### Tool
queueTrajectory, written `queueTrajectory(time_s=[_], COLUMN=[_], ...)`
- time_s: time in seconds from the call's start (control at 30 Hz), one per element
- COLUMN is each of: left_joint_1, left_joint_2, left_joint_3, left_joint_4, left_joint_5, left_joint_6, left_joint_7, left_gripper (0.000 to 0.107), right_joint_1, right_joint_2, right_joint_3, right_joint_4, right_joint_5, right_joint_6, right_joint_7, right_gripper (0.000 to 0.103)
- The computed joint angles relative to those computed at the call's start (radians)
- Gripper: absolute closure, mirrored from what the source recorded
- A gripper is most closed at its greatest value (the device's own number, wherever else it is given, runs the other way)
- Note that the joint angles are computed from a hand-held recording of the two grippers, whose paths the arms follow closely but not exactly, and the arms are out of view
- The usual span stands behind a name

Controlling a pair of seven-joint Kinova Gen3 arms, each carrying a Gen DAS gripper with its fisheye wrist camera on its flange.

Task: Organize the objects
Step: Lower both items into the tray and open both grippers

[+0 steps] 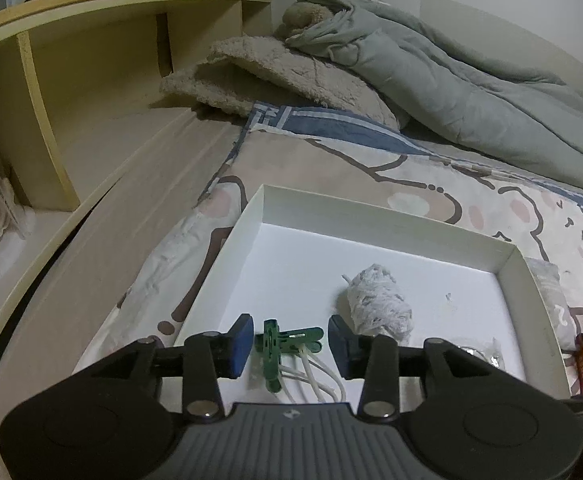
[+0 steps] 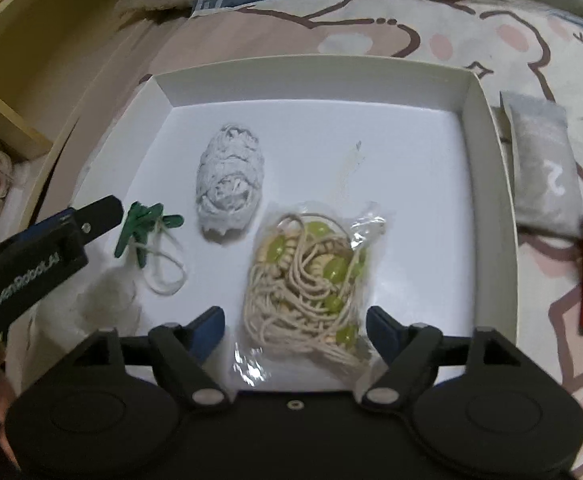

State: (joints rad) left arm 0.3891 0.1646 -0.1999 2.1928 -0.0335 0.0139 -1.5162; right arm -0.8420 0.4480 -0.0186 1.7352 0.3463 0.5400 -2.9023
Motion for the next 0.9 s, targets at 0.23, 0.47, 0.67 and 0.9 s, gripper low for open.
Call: queueTrajectory(time_s=[0.23, 0.47, 0.67, 0.9], left_joint_1=[-0.076, -0.218, -0.238, -0.298], left_joint_2=[-0.011, -0.015, -0.014, -0.028], left_joint_3=[0.078, 0.222, 0.246, 0.315], left_joint_4=[0.006, 0.007, 0.005, 0.007], left_joint_5=[0.005, 0.027, 0.031, 0.051], left_joint_6=[0.006, 0.013, 0.022, 0.039], left_joint_7=[0.001, -0.014, -0.027, -0.050], left_gripper=[0.064, 0.065, 0.065, 0.065], right_joint_1=[-0.058, -0.029, -0.014, -0.071], right_joint_2=[-0.071, -0.046, -0.033, -0.017], right_joint_3=[0.094, 0.107, 0.080, 0.099], right_joint_4=[0.112, 0.150, 0.176, 0.114], right_joint_5=[0.108, 0.131, 0.032, -0.024], right_joint_6=[-0.109, -0.205, -0.304, -0.233], right_joint_7=[-0.157, -0.203, -0.113, -0.063], right_gripper=[0.033, 0.044, 0.050, 0.050])
